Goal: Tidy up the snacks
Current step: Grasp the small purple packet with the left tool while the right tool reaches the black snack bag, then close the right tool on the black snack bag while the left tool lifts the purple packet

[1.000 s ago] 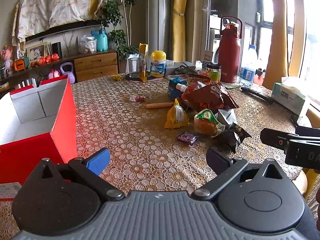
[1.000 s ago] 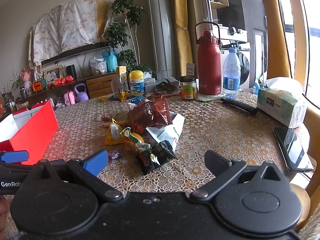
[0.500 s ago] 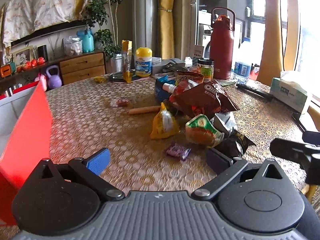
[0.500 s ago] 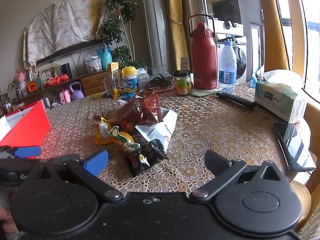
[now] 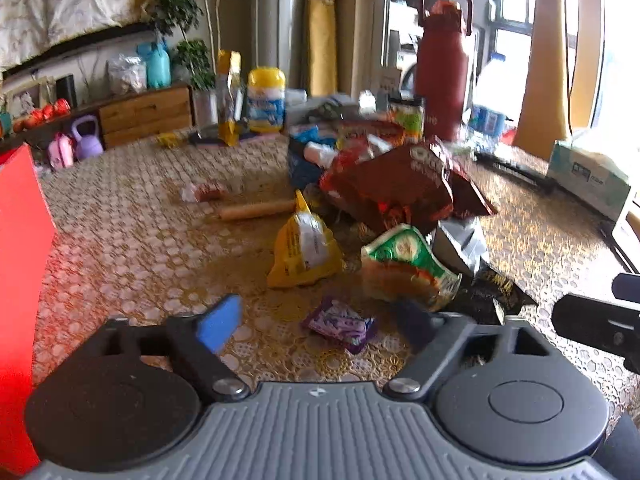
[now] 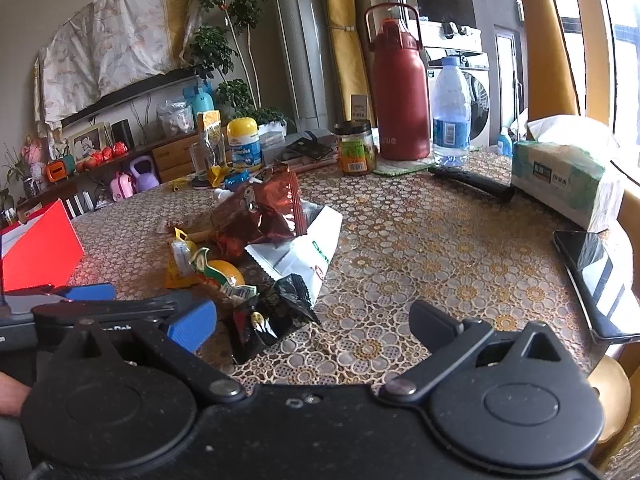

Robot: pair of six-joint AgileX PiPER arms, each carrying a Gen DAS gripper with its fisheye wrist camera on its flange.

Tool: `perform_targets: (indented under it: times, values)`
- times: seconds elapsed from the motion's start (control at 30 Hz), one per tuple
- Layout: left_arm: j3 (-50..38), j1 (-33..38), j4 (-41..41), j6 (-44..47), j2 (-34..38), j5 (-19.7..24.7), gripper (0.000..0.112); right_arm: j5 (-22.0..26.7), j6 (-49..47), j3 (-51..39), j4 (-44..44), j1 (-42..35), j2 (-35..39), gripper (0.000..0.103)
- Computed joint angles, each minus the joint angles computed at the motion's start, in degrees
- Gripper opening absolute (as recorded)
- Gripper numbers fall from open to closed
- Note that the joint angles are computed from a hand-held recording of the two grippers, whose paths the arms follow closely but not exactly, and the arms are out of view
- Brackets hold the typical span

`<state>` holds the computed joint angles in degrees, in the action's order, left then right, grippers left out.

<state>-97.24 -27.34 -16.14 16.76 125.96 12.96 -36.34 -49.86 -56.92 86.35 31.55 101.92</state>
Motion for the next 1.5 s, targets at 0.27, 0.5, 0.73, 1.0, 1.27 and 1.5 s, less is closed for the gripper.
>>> perform_targets:
  times: [0.27,0.5,0.73,1.0,1.27,1.5]
  values:
    - [-2.85,0.37,-3.62,3.58,2.21,2.31,0.048,4.09,1.36,-2.48,-3.13,-1.99,2.51,0.103]
    - [-1.87,0.78,-5.78,5.51,2.03,0.83,0.031,6.05,0.99,-4.72,-3.81,-3.61,4.44,0.103]
    - [0.48,1.16,-10.07,10.15,0.73,-0.19,0.022,8.45,-0.78,-7.24,-4.36,-4.96,6.67,0.09]
    - [3.54,1.82,-17.14,16.95,-1.12,-1.92,0.022,9.08,-5.1,-10.43,-2.22,-5.05,9.41,0.088]
    - [6.9,2.33,-22.12,21.56,-3.84,-3.49,0.022,9.84,-7.87,-12.08,0.49,-4.92,10.99,0.064]
    - [11.23,3.06,-29.33,28.01,-7.58,-5.19,0.021,8.26,-3.65,-10.24,-2.05,-4.29,9.73,0.049]
